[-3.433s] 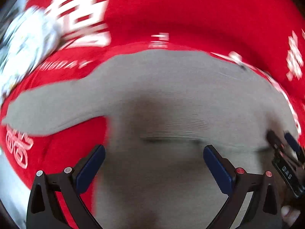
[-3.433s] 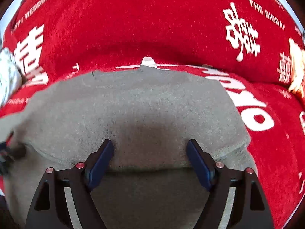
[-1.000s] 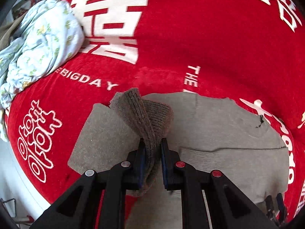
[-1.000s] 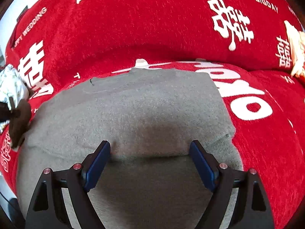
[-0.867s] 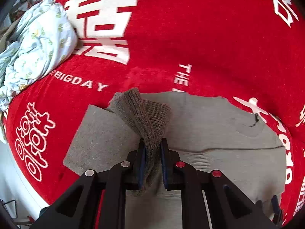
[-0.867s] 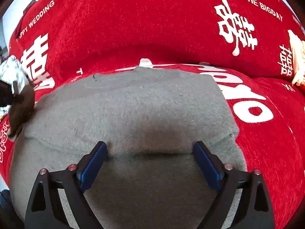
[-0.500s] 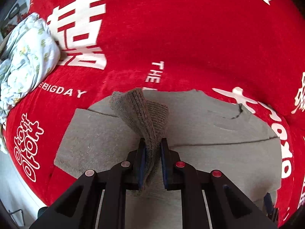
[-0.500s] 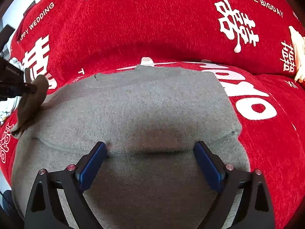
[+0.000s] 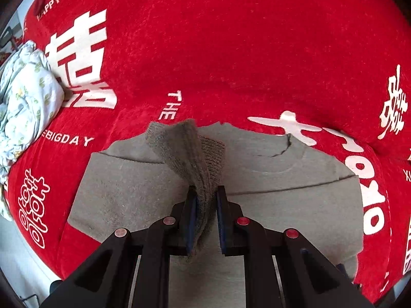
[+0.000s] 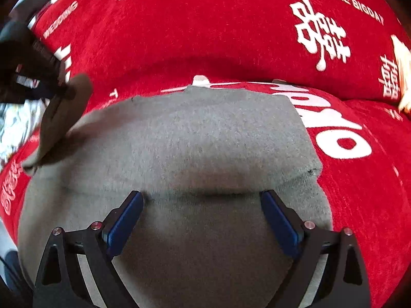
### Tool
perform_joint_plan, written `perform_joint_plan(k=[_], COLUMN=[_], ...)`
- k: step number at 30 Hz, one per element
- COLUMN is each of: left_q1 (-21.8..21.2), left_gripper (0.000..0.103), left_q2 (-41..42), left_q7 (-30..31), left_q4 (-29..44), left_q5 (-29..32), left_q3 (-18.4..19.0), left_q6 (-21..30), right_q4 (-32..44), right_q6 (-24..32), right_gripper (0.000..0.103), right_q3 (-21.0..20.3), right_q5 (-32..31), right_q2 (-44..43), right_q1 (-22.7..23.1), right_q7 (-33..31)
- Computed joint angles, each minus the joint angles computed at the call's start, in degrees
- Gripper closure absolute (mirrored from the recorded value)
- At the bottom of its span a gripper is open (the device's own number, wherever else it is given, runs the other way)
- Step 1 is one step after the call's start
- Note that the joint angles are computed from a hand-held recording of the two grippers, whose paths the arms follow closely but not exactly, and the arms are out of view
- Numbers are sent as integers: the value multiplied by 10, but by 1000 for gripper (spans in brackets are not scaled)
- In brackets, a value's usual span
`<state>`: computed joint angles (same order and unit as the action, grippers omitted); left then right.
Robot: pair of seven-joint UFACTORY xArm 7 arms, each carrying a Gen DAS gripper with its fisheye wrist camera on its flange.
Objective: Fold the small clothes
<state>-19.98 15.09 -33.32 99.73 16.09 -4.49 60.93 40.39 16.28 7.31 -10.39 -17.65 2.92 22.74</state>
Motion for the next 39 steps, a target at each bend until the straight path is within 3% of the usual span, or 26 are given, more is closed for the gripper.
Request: perform_joint_plan(k=[8, 11, 14, 16, 17, 20, 24, 31, 36, 38, 39], left_q1=[-34, -45, -29, -17, -14, 2, 58, 113, 127, 131, 133], left_gripper=[87, 87, 83, 38, 7, 5, 5, 5, 5, 5, 5], left_q2=[39, 42, 16, -9, -26, -97, -150, -178, -206, -214, -218], left_q7=[13, 6, 4, 10, 4, -22, -3, -6, 8, 18, 23], left_q4=[69, 73, 30, -9, -32, -132, -205, -280, -334, -349, -354], left_q5=[10, 15, -26, -44, -34, 29, -1, -12, -27, -28, -30], left_q3=[-8, -3, -7, -9, -6, 3, 9, 11, 5, 4, 4], left_q6=[15, 22, 4, -16, -26, -88, -118, -114, -134, -142, -144], right_q4=[-18, -33, -42, -37, -31, -8, 47, 239, 373, 433, 455], right_q6=[-2, -14, -25, -15, -6, 0, -4, 73, 147, 193, 223], right_gripper=[8, 8, 8, 8, 8, 8, 8, 10, 10, 22, 62], right_q3=[-13, -34, -50, -59, -70, -116, -122, -54, -21, -22, -23], right_q5=[10, 41, 78, 103, 126, 233, 329, 335, 271, 223, 206], right_q2=[-16, -28, -34, -36, -36, -29, 9, 165, 271, 319, 336], right_q1=[14, 34, 49, 59, 71, 128, 157, 118, 101, 106, 107], right_q7=[-42, -78, -108, -124, -136, -187, -218, -182, -98, -54, -40])
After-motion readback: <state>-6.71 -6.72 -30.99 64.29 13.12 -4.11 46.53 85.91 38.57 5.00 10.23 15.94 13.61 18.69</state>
